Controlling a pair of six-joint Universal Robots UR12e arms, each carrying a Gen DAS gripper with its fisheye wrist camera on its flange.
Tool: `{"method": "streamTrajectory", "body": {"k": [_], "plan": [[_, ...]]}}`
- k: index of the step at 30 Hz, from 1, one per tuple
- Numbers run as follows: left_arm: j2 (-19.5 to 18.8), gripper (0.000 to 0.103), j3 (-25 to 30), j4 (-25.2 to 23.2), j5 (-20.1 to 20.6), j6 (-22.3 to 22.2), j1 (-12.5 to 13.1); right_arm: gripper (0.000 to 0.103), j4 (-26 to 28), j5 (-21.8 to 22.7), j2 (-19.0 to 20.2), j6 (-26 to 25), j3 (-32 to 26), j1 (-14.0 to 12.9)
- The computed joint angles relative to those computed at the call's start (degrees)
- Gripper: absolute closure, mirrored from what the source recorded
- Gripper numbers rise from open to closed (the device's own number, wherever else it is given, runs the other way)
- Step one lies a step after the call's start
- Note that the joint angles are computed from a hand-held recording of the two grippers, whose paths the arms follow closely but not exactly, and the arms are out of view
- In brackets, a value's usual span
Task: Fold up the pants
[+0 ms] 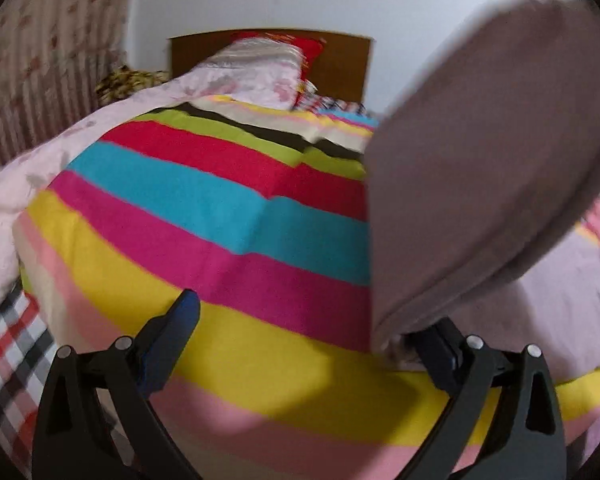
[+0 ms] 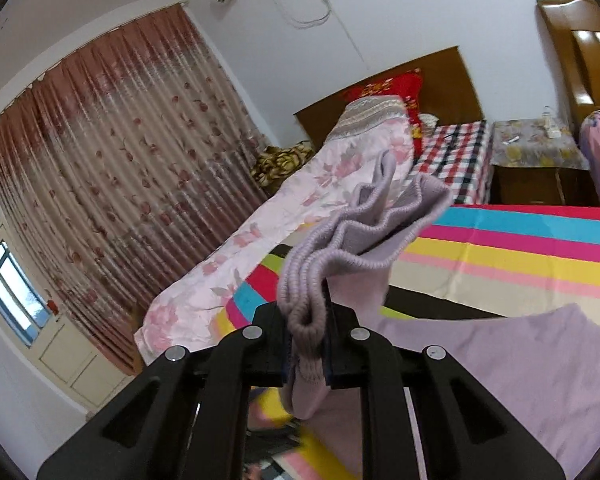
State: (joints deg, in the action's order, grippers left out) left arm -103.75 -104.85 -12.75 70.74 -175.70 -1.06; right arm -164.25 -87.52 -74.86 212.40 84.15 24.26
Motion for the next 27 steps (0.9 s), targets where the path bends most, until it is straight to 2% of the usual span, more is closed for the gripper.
{"method": "streamTrajectory", "body": {"k": [2, 3, 5, 6, 8, 9, 10, 15, 18, 23, 25, 27], "plan": [[-0.06, 0.004, -0.03, -1.73, -6.46, -4.72, 2.07, 0.089, -2.45, -3.19, -2.22, 0.36, 5.15, 0.11], [-0.17, 0.004, 0.07, -2.44, -7.91, -5.25, 2.47, 0.089, -3.38, -5.00, -3.30, 0.97, 8.11, 0.24], [-0.35, 0.002, 0.20, -2.62, -6.53, -4.05, 2.06, 0.089, -4.06, -6.80, -5.19, 3.37, 13.62, 0.20], [-0.35, 0.001, 0.25, -2.69, -5.06, -2.67, 1.57, 0.088, -3.45, -6.34, -6.18, 6.98, 17.15, -0.28], [-0.33, 0.001, 0.28, -2.63, -3.48, -0.39, 0.90, 0.088, 0.28, -2.47, -6.86, 13.68, 22.03, -1.56], [-0.29, 0.001, 0.28, -2.54, -2.80, 0.04, 0.71, 0.089, -0.57, -0.90, -6.68, 15.17, 23.48, -1.79], [-0.31, 0.001, 0.38, -2.81, -2.31, 0.34, 0.58, 0.089, -3.70, -1.49, -6.64, 15.75, 24.68, -1.55], [-0.59, 0.001, 1.10, -4.48, -1.22, -0.41, 0.40, 0.089, -3.93, -3.79, -6.23, 11.78, 23.04, -0.94], [-0.66, 0.001, 1.21, -4.62, -1.09, -0.60, 0.40, 0.089, -4.77, -2.29, -6.35, 13.30, 23.89, -1.58], [-0.39, 0.001, 0.93, -4.85, -1.22, -1.32, 0.50, 0.089, -5.13, -2.92, -6.06, 13.90, 23.37, -0.63], [-0.19, 0.001, 0.98, -5.32, -0.23, -0.68, 0.20, 0.088, -3.43, -2.07, -6.01, 15.43, 23.41, -1.13], [0.66, 0.001, 0.80, -6.57, 1.44, 2.31, -0.20, 0.085, -2.76, -0.95, -6.43, 16.75, 24.28, -1.62]]}}
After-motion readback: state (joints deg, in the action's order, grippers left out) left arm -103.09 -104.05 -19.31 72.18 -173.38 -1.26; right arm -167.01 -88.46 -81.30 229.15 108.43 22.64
